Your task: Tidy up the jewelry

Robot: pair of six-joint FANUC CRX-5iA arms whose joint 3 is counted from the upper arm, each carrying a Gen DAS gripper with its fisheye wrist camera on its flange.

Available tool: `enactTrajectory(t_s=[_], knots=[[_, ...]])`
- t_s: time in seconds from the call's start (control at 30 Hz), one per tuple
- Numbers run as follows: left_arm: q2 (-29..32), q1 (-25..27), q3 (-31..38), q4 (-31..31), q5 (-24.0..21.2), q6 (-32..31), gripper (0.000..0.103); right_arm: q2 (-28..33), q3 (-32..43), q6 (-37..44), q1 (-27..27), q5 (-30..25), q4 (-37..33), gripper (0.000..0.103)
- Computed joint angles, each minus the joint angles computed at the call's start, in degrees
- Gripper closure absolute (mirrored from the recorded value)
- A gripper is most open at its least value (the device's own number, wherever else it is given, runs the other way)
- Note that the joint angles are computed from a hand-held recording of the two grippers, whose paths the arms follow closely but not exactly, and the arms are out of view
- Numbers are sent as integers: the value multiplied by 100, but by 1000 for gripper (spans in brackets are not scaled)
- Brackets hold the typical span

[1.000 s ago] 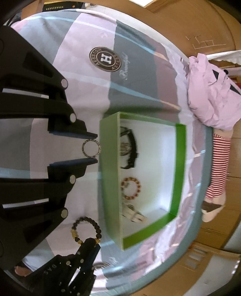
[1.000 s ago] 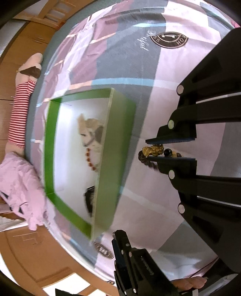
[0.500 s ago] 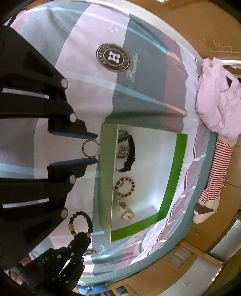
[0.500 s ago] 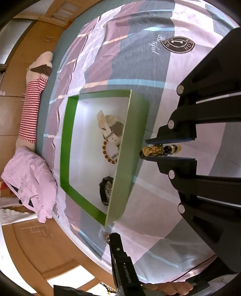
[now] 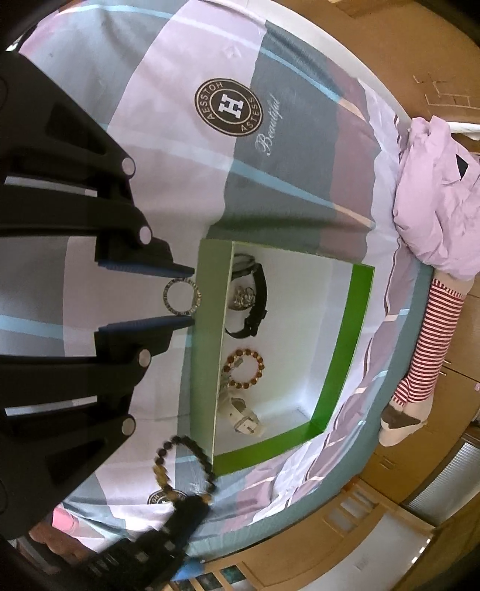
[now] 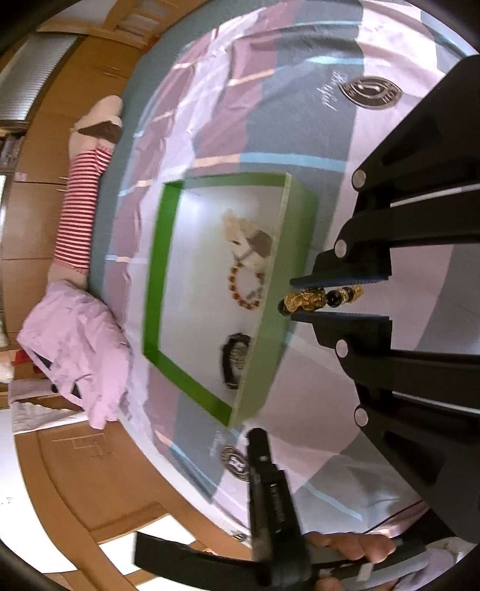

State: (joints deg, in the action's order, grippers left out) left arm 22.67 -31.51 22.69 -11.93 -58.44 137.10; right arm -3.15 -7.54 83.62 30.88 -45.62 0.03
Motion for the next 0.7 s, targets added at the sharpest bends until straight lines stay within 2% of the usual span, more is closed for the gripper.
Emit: enactTrajectory(t_s=[0.07, 0.17, 0.27, 0.4, 0.57, 0.7], knots=[[13, 62, 19, 131, 15, -90, 83, -27, 90, 11, -80, 90, -93, 91], [209, 166, 440, 235, -240, -280, 83, -25, 232, 15, -206, 228, -174, 91], [645, 106, 1333, -144, -816, -473, 83, 169, 554, 128, -303, 187, -219, 91], [1063, 157, 1896, -240, -1030, -644, 83, 489, 909, 472, -462, 249, -523, 91], [1325, 194, 2039, -334, -1180, -602, 83, 798, 1155, 1080, -704, 309, -1168, 91], [1516, 38, 2368, -782, -1509, -446, 83, 907, 1028, 876, -632, 538, -811, 91]])
